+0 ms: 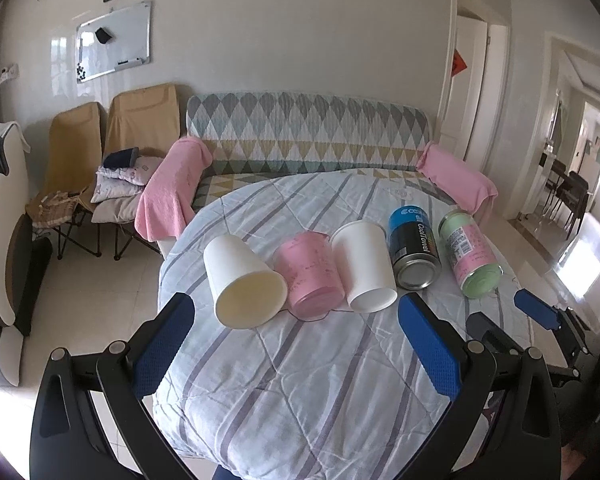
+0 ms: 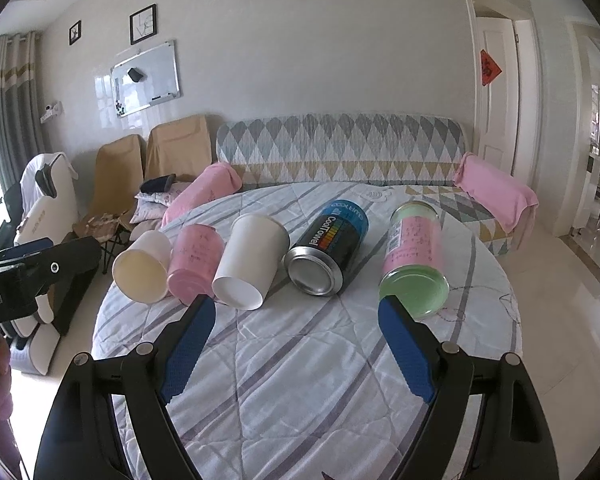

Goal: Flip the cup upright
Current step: 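Move the left tool toward the black-and-blue CoolTowel can lying on its side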

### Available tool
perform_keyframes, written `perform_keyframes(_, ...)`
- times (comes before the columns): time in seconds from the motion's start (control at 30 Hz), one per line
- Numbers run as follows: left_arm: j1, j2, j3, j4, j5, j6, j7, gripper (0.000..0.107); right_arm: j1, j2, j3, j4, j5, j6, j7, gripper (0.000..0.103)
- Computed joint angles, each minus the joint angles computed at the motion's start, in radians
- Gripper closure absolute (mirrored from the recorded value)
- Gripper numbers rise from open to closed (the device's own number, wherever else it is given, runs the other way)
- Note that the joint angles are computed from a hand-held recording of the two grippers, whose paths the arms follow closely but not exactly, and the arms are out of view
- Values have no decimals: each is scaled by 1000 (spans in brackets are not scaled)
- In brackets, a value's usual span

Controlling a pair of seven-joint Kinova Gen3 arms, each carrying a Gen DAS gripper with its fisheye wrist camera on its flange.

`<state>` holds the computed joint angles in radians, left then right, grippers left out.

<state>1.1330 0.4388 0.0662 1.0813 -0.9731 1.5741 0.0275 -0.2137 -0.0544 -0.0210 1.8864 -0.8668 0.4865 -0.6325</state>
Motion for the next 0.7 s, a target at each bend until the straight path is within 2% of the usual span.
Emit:
perform_keyframes(0.27, -20, 46, -15, -70, 27, -36, -49, 5, 15, 18, -2, -10, 19, 4, -15, 18)
perform_keyframes(0.7, -40, 187, -98, -303, 151, -57, -217, 5, 89, 80, -7, -39, 5, 33, -3, 18)
